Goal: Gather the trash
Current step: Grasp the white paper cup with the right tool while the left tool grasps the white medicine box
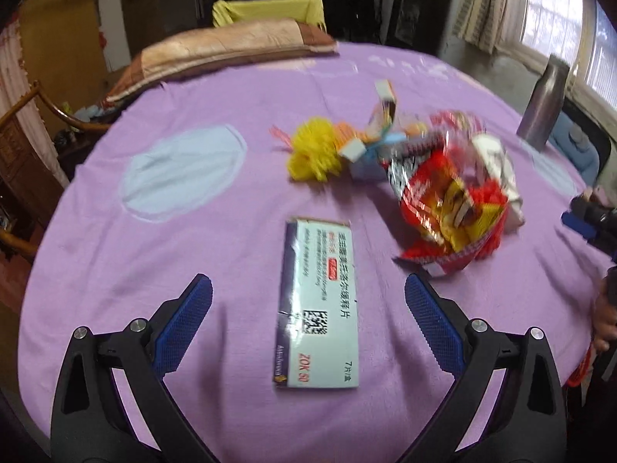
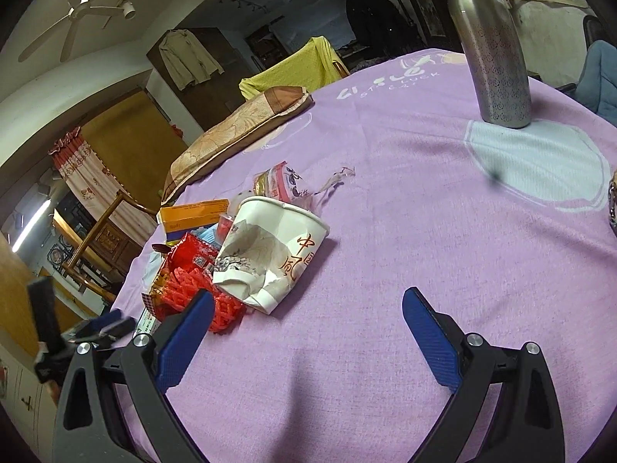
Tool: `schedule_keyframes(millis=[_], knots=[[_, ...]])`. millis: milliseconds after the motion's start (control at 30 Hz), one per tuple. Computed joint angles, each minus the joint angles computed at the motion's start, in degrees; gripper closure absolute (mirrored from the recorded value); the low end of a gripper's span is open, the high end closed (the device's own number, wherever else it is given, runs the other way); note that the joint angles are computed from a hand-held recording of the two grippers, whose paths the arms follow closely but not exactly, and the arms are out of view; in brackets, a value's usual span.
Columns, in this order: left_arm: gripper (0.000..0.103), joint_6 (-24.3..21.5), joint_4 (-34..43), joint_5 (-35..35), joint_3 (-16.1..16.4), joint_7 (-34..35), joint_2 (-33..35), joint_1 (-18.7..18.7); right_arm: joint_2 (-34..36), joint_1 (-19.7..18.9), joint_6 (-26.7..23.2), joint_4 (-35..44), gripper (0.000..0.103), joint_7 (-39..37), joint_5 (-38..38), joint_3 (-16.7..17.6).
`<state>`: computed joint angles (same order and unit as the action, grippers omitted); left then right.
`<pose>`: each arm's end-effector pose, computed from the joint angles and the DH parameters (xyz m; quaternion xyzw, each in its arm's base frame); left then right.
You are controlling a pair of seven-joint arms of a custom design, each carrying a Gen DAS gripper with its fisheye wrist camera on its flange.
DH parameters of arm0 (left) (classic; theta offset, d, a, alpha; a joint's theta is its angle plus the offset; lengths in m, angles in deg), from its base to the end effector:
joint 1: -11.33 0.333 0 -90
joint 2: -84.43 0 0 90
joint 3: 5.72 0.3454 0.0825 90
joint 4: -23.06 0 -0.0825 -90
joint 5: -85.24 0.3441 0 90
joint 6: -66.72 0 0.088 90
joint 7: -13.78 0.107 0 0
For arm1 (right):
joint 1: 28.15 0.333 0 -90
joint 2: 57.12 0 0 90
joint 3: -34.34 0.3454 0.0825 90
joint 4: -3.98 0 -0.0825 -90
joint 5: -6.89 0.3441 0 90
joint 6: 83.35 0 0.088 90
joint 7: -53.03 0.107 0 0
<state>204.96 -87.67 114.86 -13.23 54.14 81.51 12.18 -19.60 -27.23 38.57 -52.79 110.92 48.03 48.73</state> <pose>0.5445 -0.0625 0.6082 -0.7990 0.5004 -0.1792 0.2814 0.7341 0.1527 0.5832 -0.7632 0.4540 0.0506 0.4569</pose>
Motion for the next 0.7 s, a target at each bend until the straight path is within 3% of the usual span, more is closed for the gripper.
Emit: schedule_keyframes(millis=[267, 400, 600, 700], knots=[[0.007, -1.39, 1.32, -2.47, 0.77, 1.5, 2.23, -0.75, 1.36, 0.79, -1.28, 2.29, 0.007, 1.55, -1.97, -0.23], [0.007, -0.55, 0.81, -9.28, 1.61, 4.83, 2.32, -0.18, 0.61, 0.7, -0.16, 0.81, 0.007, 1.86, -1.79, -0.29], [0.007, -2.24, 1.67, -8.7, 1.22, 5.5, 2.57, -0.24, 0.05, 2.81, 1.28, 0.76, 0.007, 2.7, -6.21, -1.55], [0.007, -3.07, 1.98, -8.1, 1.18, 5.56, 2.75, -0.53, 1.75, 4.0, -1.15, 4.41, 0.007, 3.42, -8.66, -1.6]])
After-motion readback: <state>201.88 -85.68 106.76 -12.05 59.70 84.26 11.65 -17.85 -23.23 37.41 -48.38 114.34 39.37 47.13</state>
